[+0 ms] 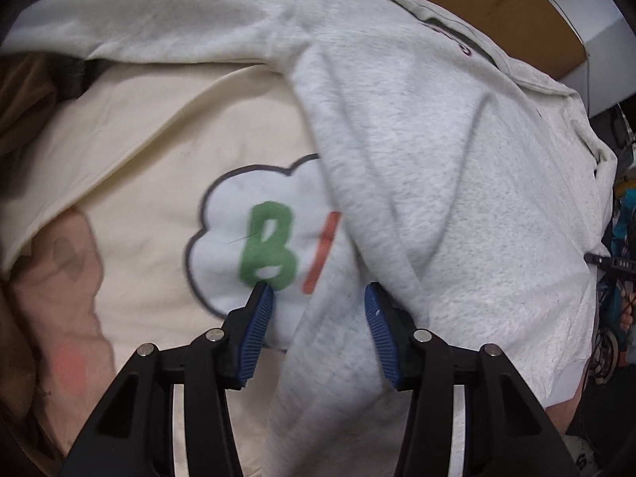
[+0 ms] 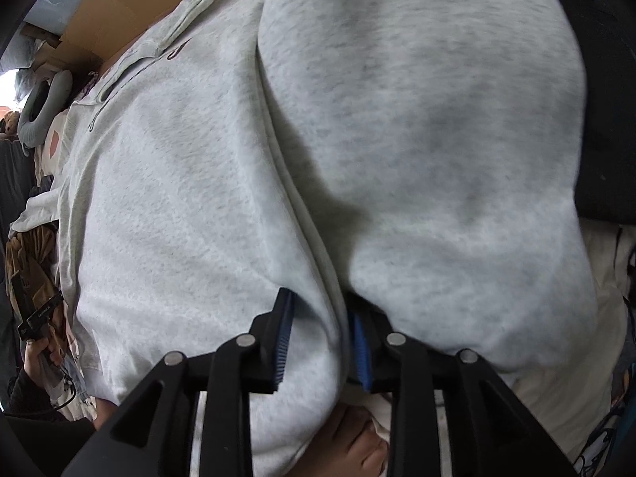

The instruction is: Fold clothes

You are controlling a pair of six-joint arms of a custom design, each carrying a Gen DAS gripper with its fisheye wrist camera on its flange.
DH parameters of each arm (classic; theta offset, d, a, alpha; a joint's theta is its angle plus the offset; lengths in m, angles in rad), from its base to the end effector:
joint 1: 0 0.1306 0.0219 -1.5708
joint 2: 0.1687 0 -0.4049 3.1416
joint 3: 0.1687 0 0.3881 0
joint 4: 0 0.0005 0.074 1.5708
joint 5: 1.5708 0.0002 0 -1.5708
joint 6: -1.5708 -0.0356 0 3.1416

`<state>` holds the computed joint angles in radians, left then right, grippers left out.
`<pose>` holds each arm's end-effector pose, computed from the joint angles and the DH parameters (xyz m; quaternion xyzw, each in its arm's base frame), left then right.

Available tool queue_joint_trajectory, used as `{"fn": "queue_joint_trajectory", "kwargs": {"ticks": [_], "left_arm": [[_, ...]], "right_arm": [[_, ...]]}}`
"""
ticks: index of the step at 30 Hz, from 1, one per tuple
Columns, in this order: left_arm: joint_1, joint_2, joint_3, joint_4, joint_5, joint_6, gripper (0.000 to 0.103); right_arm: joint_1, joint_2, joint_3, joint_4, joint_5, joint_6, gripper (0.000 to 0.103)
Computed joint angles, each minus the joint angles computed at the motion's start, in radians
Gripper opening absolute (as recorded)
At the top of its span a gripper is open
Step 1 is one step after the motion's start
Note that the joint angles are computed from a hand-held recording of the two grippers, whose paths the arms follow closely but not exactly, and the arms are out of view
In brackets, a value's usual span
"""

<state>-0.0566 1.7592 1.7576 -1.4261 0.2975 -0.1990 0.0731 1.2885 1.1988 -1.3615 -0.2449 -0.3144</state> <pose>0.5652 -0.0430 0.4024 0.1362 0.9770 -0.1424 0.0810 0.3737 0.0355 0.3903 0.1120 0.9844 0.1311 0.0347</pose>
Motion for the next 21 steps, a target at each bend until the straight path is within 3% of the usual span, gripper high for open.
{"fn": "queue_joint_trajectory", "kwargs": {"ticks": [5,11,14,15,21], "left_arm": [[0.000,-0.017,-0.029,0.027,0.002,0.055,0.044],[0.018,-0.004,-0.009,-0.019,0.083,0.106,0.006],[0.024,-0.018,0.001,-0.039,0.097,0.096,0.003],[0.027,-0.025,0.005,-0.046,0.100,0.097,0.003],[0.045,-0.036,0.085,-0.113,0.119,0.101,0.002]], "right_arm": [[-0.006,0.017,-0.008,0.021,-0.009,-0.001,0.028],[-0.014,0.007,-0.022,0.031,-0.023,0.003,0.027],[-0.026,-0.003,-0.027,0.035,-0.045,0.018,0.021],[-0.032,-0.006,-0.028,0.032,-0.063,0.029,0.005],[-0.039,-0.013,0.025,-0.027,-0.080,0.087,0.004]]}}
